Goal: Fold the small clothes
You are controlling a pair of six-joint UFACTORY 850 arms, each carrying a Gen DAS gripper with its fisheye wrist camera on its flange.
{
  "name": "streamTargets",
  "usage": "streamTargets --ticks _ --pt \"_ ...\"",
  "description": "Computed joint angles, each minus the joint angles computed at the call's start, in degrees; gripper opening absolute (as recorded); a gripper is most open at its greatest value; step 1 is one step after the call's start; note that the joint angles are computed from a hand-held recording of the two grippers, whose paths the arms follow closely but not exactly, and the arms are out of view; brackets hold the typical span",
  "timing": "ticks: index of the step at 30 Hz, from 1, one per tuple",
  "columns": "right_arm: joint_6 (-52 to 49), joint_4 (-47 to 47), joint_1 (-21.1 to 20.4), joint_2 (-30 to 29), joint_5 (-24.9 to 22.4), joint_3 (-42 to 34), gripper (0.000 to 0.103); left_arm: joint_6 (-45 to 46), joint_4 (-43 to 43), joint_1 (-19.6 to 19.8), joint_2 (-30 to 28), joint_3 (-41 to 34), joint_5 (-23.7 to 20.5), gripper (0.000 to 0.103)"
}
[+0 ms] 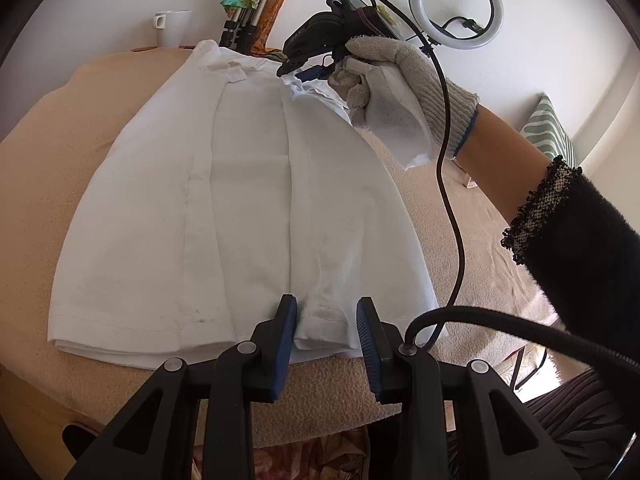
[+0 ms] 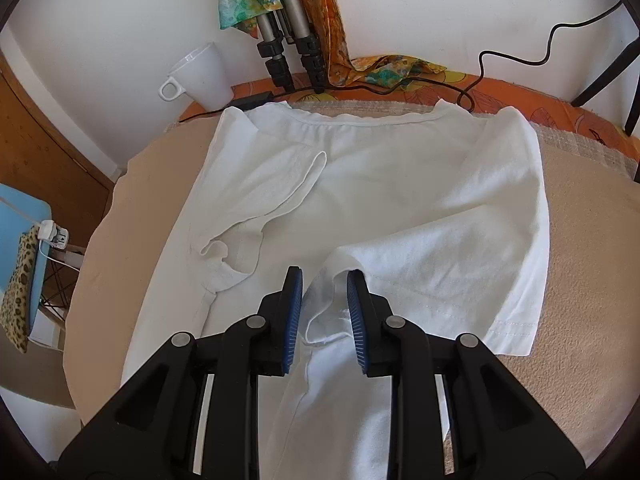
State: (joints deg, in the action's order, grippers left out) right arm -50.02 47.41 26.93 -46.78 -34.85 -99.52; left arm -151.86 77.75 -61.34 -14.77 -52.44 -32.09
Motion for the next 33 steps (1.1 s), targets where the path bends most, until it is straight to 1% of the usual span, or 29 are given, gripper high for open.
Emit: streamTargets --ticks 2,3,4,5,6,7,9,11,12,15,17,18,19,20,21,22,24,26,28,29,30,31,33 --pt "0.8 -1.9 0.4 -0.3 1.0 0.1 0.025 1.4 -1.0 -0.4 -0.6 -0.5 -1.3 0.014" --pt "1.4 -2.7 0.5 -0.4 1.5 0.1 0.025 0.5 -0.2 -0.3 -0.5 -0.2 -1.3 0.008" --pt "2.1 -3.3 0.6 -0.7 1.9 -0.1 0.025 -1.1 0.9 -0.3 -0.2 0.2 -1.1 0.003" --pt "3.0 -4.1 0.8 -0.8 2.6 -0.1 0.022 -3.4 2.4 -0.3 0.2 0.8 -1.1 0.001" --pt "3.9 -5.1 1.1 -0.6 4.1 0.3 0.010 -5.7 3.7 -0.3 0.7 1.4 -1.0 0.001" --pt "4.9 -6.5 1.4 -0.4 5.2 0.5 0.006 -8.7 5.5 -0.5 1.5 2.2 -1.0 0.001" --pt "4.0 -5.2 1.3 0.3 6.5 1.3 0.003 -15.8 9.6 -1.2 3.5 4.2 -1.6 0.000" --pt "0.0 0.5 0.7 1.2 6.5 2.1 0.003 -18.8 9.9 -2.2 4.9 5.6 -3.6 0.000" --pt "-1.4 2.7 0.5 1.4 6.3 2.2 0.002 -19.0 9.1 -2.5 5.3 6.1 -4.3 0.000" --pt "-3.0 4.1 0.6 1.1 5.6 1.8 0.002 -17.1 6.3 -1.8 5.4 6.6 -3.6 0.001" --pt "-3.6 4.5 0.5 0.6 4.1 1.4 0.003 -14.6 2.7 -2.2 5.2 6.3 -5.5 0.003" --pt "-4.0 5.1 0.2 0.2 2.3 0.8 0.003 -13.4 1.4 -2.2 5.5 6.3 -5.6 0.005" --pt "-3.8 5.0 -0.4 -0.4 -1.2 -0.5 0.006 -13.1 1.3 -2.2 5.9 6.6 -5.5 0.014" --pt "-3.9 5.3 -1.2 -1.2 -5.4 -2.2 0.009 -12.8 1.3 -2.2 6.6 7.0 -5.4 0.020" --pt "-5.4 7.0 -2.1 -1.3 -8.4 -2.8 0.018 -11.2 0.3 -2.5 7.0 6.9 -5.9 0.021" --pt "-7.7 9.2 -2.9 -0.7 -9.7 -2.4 0.025 -9.1 -0.8 -2.8 7.4 6.7 -6.7 0.023" --pt "-11.1 12.4 -4.7 0.6 -11.1 -1.6 0.028 -4.7 -2.9 -3.1 8.5 6.3 -7.7 0.024" --pt "-11.9 15.4 -6.7 1.0 -11.4 -1.3 0.028 0.0 -4.2 -2.6 9.9 6.0 -7.7 0.026" --pt "-9.3 15.1 -8.0 0.6 -8.8 -1.7 0.034 4.1 -5.2 -1.6 11.3 5.7 -6.5 0.028" --pt "-7.6 14.2 -8.4 0.2 -7.4 -2.1 0.036 5.4 -5.2 -0.9 12.0 5.9 -5.6 0.029" --pt "-4.8 12.6 -8.8 -1.0 -6.4 -3.3 0.040 7.4 -5.5 0.0 12.5 5.9 -4.4 0.029" --pt "-2.1 11.0 -9.0 -2.2 -6.1 -4.4 0.044 9.9 -6.4 1.0 12.7 5.7 -3.3 0.029" --pt "4.2 6.5 -9.1 -4.7 -5.5 -7.0 0.045 14.6 -8.2 2.9 12.7 5.4 -2.2 0.029"
